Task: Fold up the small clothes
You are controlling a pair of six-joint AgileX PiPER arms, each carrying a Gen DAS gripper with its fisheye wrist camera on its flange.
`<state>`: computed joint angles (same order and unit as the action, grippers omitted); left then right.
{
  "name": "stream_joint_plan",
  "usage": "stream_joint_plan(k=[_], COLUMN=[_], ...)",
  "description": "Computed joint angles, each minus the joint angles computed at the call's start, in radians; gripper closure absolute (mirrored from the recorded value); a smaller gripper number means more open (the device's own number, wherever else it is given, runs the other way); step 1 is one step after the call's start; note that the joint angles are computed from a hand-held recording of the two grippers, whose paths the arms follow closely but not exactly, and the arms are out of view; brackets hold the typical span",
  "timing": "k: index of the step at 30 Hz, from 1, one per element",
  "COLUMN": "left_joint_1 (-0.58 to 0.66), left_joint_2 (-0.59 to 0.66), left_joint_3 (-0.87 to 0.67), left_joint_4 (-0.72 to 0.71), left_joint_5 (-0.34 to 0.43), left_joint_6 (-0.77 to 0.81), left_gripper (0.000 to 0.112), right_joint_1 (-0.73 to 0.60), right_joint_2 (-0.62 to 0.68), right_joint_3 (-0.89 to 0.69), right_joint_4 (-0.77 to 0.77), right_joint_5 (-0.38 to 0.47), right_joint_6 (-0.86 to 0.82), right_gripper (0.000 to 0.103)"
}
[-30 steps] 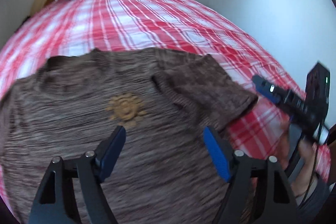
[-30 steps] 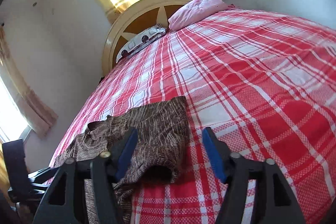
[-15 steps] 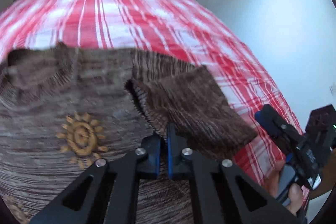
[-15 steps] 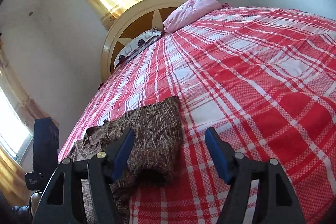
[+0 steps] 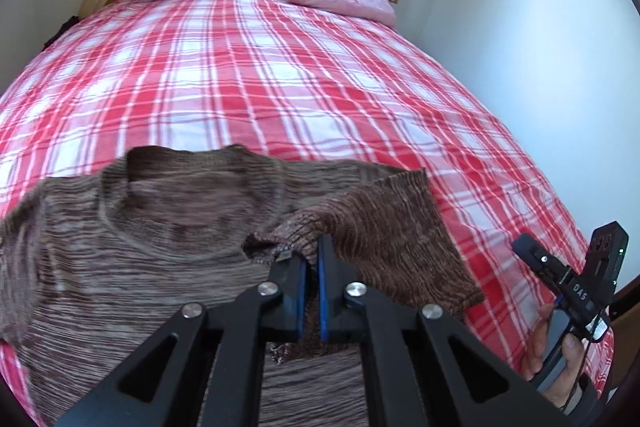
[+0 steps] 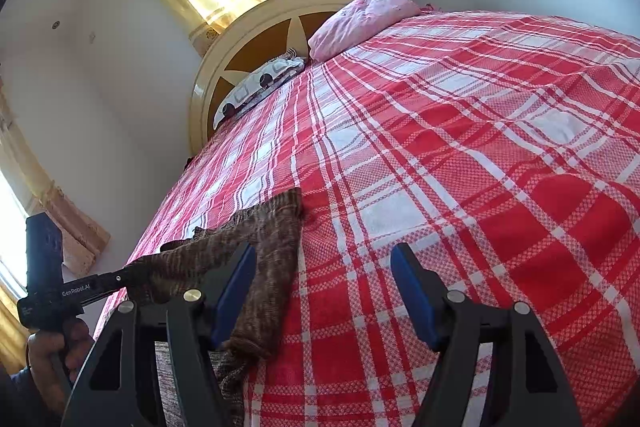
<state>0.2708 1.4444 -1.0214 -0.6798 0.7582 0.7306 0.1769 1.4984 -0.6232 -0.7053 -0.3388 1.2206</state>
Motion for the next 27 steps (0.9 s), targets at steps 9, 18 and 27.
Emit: stream_joint_plan(k=[9,18,27], left_joint_1=[0.068,0.016,0.165], left_joint_2=[0.021,0.088,0.186], left_joint_3=[0.030,0.091,0.013], left_joint_4=[-0.008,0.078,-0.245], left_joint_5=[-0.024,-0.173,0.032], left_joint_6=[0.069,0.052,0.268], left_gripper=[0.108,0.099,0.054], right_joint_1=[0.020,0.027,0.054], right_joint_2=[0.023,0.033,0.037], right_joint_3=[-0.034,-0.048,-0.061], right_joint_4=[-0.081,-0.113,-0.058], right_joint_5=[0.031,0.048,0.087], right_joint_6=[0.057,0.078,0.019], right_gripper=[0.033,0.033,0.032])
